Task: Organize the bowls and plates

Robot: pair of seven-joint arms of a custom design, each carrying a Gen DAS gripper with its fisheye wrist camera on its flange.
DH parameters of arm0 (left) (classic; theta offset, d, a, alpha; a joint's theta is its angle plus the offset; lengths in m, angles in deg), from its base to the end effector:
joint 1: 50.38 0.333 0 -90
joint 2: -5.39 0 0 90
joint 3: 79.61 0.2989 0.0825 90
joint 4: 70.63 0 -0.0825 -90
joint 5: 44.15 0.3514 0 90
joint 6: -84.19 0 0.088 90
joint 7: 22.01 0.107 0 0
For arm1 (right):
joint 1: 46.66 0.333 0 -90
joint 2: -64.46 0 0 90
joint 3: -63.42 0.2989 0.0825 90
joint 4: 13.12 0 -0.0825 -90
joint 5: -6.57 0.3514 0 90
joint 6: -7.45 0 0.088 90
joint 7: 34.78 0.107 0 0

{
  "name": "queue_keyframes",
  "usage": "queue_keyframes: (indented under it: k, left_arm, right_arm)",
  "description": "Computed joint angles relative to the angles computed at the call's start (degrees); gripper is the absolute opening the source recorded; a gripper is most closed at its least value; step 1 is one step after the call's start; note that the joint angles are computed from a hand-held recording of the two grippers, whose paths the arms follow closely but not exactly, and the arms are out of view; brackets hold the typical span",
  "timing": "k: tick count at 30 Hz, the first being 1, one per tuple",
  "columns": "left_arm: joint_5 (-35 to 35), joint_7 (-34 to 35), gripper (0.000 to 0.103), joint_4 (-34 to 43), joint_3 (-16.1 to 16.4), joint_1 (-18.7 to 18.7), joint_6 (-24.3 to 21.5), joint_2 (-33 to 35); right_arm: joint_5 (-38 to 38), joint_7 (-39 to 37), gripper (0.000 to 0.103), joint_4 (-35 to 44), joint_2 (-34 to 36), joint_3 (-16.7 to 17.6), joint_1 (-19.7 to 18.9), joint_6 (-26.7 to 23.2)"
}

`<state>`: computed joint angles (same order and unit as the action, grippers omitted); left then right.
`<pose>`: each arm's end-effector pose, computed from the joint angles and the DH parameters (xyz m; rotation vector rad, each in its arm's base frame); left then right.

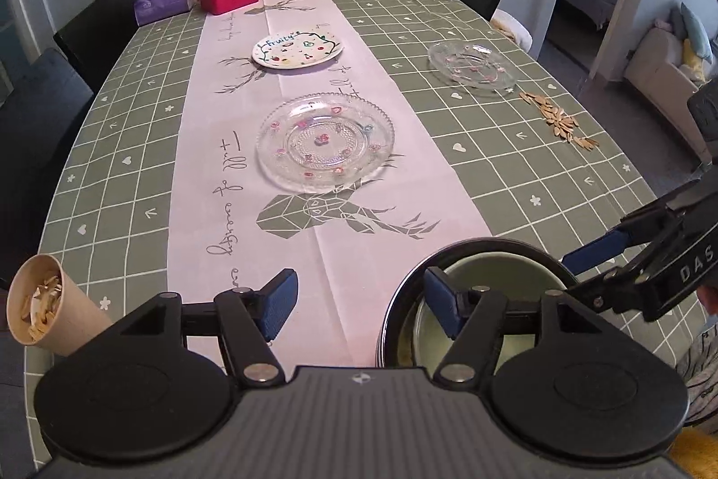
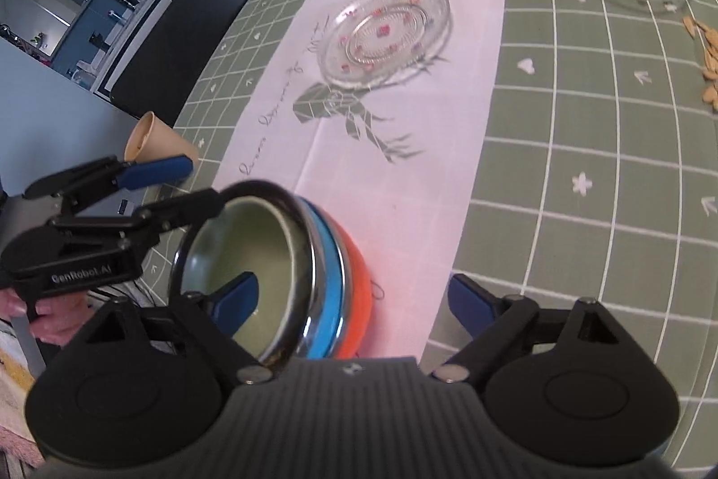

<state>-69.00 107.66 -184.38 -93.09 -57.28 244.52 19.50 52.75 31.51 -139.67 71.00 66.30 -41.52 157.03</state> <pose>0.5810 -0.1858 0.4085 -1.2164 2.4729 -0.8162 0.5361 0.0594 0.3582 -1.7329 1.9091 0.1210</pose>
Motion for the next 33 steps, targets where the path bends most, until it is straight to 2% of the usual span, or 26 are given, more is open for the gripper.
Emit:
queue_keyframes:
  k: [1, 4, 8, 10, 11, 12, 13, 14, 15, 17, 23, 29, 33]
  left_arm:
    - [0.41, 0.09, 0.076, -0.22, 0.08, -0.08, -0.40, -0.32]
    - [-4.73, 9.37, 0.078, -2.32, -2.50, 1.96, -0.48, -2.22]
    - [-6.57, 14.51, 0.080, -3.27, -1.95, 1.33, -3.19, -3.07]
    - [-4.68, 11.95, 0.080, -2.66, -0.64, 0.23, -4.87, -2.43]
    - [-3.24, 9.82, 0.080, -2.10, 0.10, -0.28, -5.82, -1.90]
    - [-1.88, 7.55, 0.080, -1.42, 0.74, -0.68, -6.82, -1.32]
    - [-0.15, 5.17, 0.074, -0.52, 1.41, -1.02, -8.30, -0.64]
    - [2.32, 2.33, 0.056, 0.55, 2.22, -1.54, -10.04, 0.16]
    - [4.71, -0.45, 0.052, 1.34, 2.95, -2.00, -11.31, 0.78]
    - [2.73, -0.77, 0.039, 3.10, 2.09, -0.51, -14.80, 1.80]
    - [3.36, -4.00, 0.035, 1.65, 2.36, -0.06, -13.20, 0.87]
    - [5.39, -7.75, 0.035, 3.33, 3.40, 0.75, -10.77, 2.54]
    - [7.59, -10.34, 0.035, 3.56, 4.36, 1.18, -8.15, 3.32]
  right_arm:
    - [-0.03, 0.32, 0.088, -0.37, -0.05, 0.20, 0.28, 0.56]
    - [-0.47, 0.65, 0.083, -1.08, -0.06, 0.70, 1.06, 1.72]
    - [-0.99, 1.03, 0.075, -0.95, 0.83, 1.30, 1.70, 2.30]
    - [-1.00, 1.22, 0.071, -0.95, 1.24, 1.60, 1.91, 3.10]
    - [-1.23, 1.64, 0.065, -0.96, 1.43, 1.69, 1.99, 3.38]
    - [-0.63, 1.46, 0.063, -0.95, 1.58, 1.90, 1.89, 3.57]
    - [0.06, 1.37, 0.062, -1.16, 1.57, 2.12, 1.87, 4.08]
    - [0.21, 1.68, 0.060, -1.28, 1.62, 2.20, 1.94, 4.62]
    - [0.16, 2.22, 0.057, -1.46, 1.66, 2.26, 2.06, 5.31]
    - [0.53, 2.56, 0.054, -1.58, 1.69, 2.52, 2.16, 6.15]
    - [-9.35, 11.89, 0.052, -1.14, 2.86, 2.58, 4.28, 10.49]
    - [-19.34, 20.71, 0.052, 4.13, 7.47, 3.54, 5.40, 11.18]
    - [-22.25, 23.21, 0.053, 8.13, 10.76, 5.78, 4.64, 10.78]
